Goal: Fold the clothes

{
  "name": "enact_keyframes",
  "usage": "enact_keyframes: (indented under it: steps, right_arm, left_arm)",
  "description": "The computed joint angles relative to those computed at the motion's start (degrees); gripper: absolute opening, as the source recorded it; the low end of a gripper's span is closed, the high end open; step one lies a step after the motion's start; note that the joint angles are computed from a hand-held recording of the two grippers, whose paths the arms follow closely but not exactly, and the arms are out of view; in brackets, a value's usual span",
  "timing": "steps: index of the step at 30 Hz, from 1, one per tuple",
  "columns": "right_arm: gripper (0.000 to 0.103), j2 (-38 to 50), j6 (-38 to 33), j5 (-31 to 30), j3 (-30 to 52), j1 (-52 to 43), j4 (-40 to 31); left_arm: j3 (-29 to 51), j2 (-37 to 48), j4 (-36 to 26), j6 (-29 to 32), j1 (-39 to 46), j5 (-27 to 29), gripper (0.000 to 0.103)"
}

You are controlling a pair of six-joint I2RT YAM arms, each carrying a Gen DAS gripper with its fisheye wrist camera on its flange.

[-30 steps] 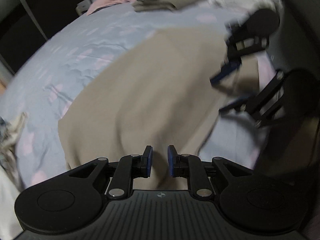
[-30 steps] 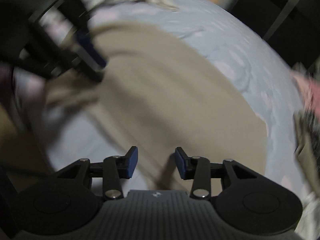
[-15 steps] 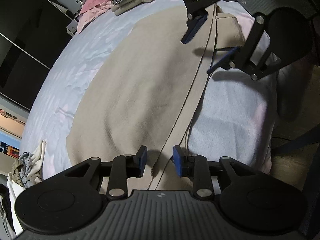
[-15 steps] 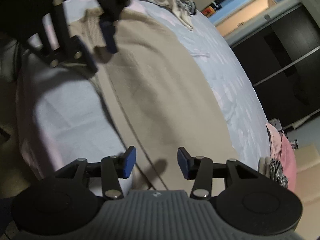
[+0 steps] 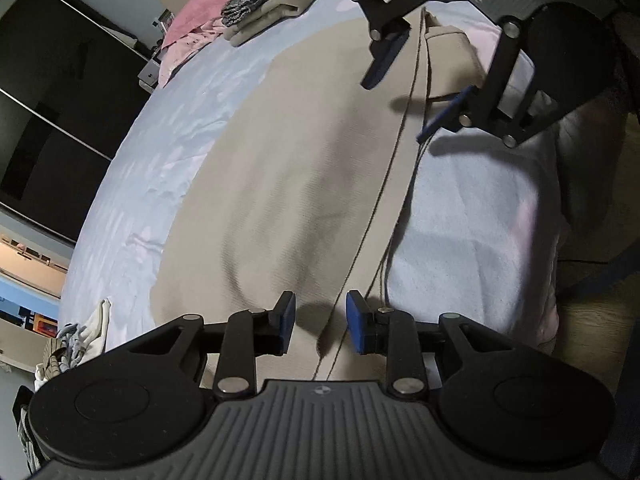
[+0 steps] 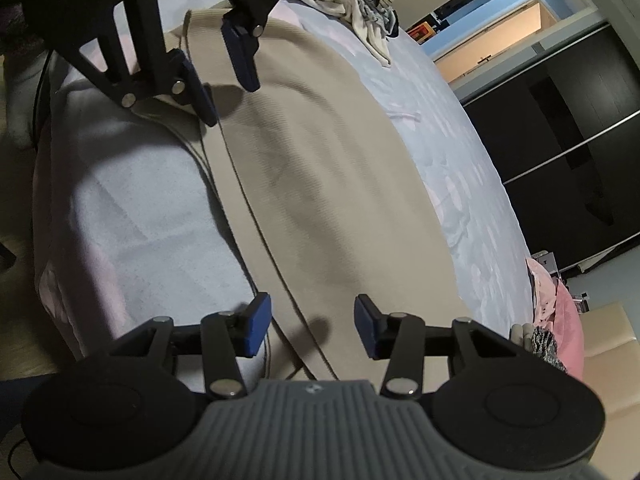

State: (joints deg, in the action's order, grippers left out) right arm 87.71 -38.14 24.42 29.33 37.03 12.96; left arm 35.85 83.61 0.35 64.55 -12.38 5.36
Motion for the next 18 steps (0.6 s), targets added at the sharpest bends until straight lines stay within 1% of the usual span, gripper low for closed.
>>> enact_keyframes:
  steps: [4, 8, 11, 12, 13, 14, 15, 17, 18]
  right_arm:
    - [0.048, 0.8, -1.2, 0.9, -0.3, 0.2, 1.9]
    - [0.044, 2.8, -3.0, 1.6, -0.2, 0.3, 2.6]
    - [0.043, 4.4, -5.3, 3.0, -1.2, 0.5, 5.7]
    - [0.038, 4.9, -6.2, 3.8, -1.6, 0.7, 7.0]
    - [0.033, 5.2, -6.8, 4.7, -2.1, 0.9, 8.0]
    - [0.019, 5.4, -7.4, 5.6, -2.5, 1.1, 8.9]
    - [0.007, 5.1, -7.7, 5.9, -2.7, 1.2, 9.0]
    - [0.005, 3.8, -8.0, 6.1, -3.6, 1.5, 9.4]
    - [0.004, 2.8, -7.9, 6.0, -4.0, 1.6, 9.5]
  left_arm:
    - [-0.5, 1.2, 2.3, 0.7, -0.5, -1.9, 0.026]
    - [-0.6, 2.4, 3.4, 1.1, -1.0, -3.4, 0.026]
    - [-0.5, 3.1, 4.3, 1.5, -0.9, -3.4, 0.025]
    - [-0.4, 3.3, 4.4, 1.6, -0.9, -3.4, 0.022]
    - [-0.3, 3.2, 4.2, 1.6, -0.7, -3.2, 0.012]
    - [-0.3, 2.7, 3.7, 1.7, -0.5, -2.9, 0.009]
    - [-0.3, 2.2, 3.3, 1.7, -0.3, -2.5, 0.008]
    - [0.0, 1.0, 1.8, 1.5, 0.2, -1.3, 0.003]
    - [0.4, 0.5, 1.0, 1.2, 0.5, -0.6, 0.002]
